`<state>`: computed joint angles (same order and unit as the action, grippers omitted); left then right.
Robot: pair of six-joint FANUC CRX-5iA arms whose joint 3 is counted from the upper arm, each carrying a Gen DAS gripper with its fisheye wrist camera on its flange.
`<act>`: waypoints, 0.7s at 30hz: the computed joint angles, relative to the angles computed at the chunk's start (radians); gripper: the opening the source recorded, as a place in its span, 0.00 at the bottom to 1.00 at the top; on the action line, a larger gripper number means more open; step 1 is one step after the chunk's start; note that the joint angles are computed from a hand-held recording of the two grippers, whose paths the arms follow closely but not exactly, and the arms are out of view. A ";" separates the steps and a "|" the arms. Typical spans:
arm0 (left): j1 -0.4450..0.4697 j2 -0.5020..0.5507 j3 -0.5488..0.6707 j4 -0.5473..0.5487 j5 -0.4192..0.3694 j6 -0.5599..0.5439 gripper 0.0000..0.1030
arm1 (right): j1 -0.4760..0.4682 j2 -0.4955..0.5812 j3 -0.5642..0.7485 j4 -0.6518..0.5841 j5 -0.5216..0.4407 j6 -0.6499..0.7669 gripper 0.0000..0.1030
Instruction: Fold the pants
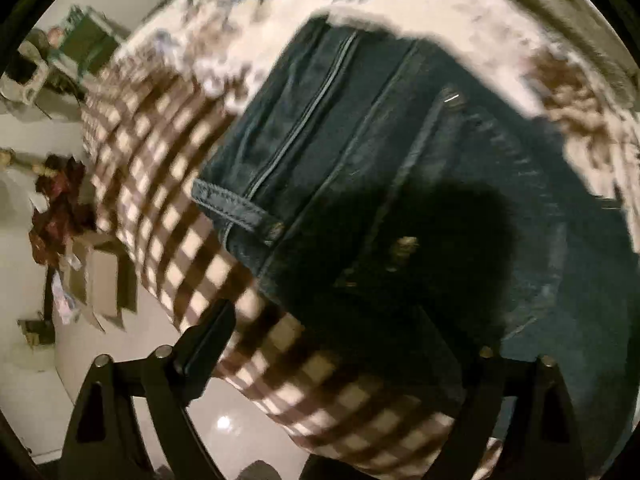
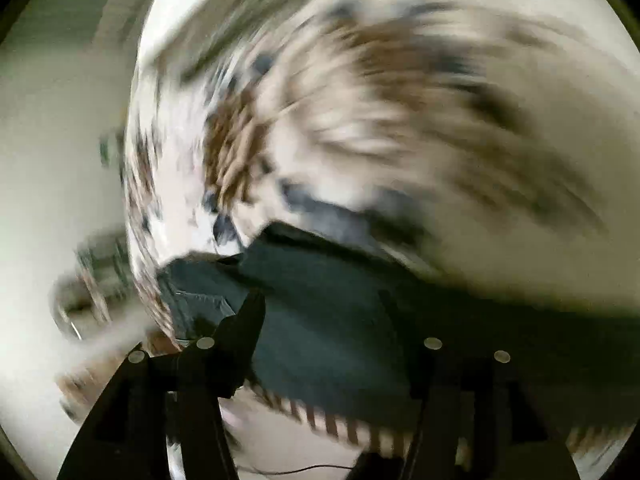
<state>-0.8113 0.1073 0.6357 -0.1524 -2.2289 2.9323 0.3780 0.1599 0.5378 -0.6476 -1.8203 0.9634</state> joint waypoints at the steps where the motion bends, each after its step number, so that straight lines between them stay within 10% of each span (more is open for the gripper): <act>1: 0.017 -0.029 -0.053 0.034 0.030 0.020 0.99 | 0.035 0.062 0.046 0.006 -0.020 0.019 0.57; 5: 0.032 -0.091 -0.135 0.072 0.102 0.056 1.00 | 0.107 0.251 0.187 -0.040 -0.145 0.022 0.51; 6: 0.033 -0.094 -0.138 0.077 0.105 0.061 1.00 | 0.113 0.249 0.177 -0.025 -0.138 0.024 0.18; 7: 0.034 -0.097 -0.142 0.082 0.108 0.066 1.00 | 0.111 0.242 0.165 -0.023 -0.118 0.020 0.10; 18: 0.049 -0.158 -0.121 0.057 0.064 0.029 1.00 | 0.103 0.178 0.130 0.064 -0.019 0.001 0.08; 21: 0.065 -0.189 -0.106 0.028 0.048 0.052 1.00 | 0.134 0.166 0.157 0.122 -0.020 0.022 0.32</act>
<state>-0.7466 -0.0820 0.5296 -0.1240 -2.1805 2.9848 0.5125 0.3256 0.6947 -0.5251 -1.8402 0.9852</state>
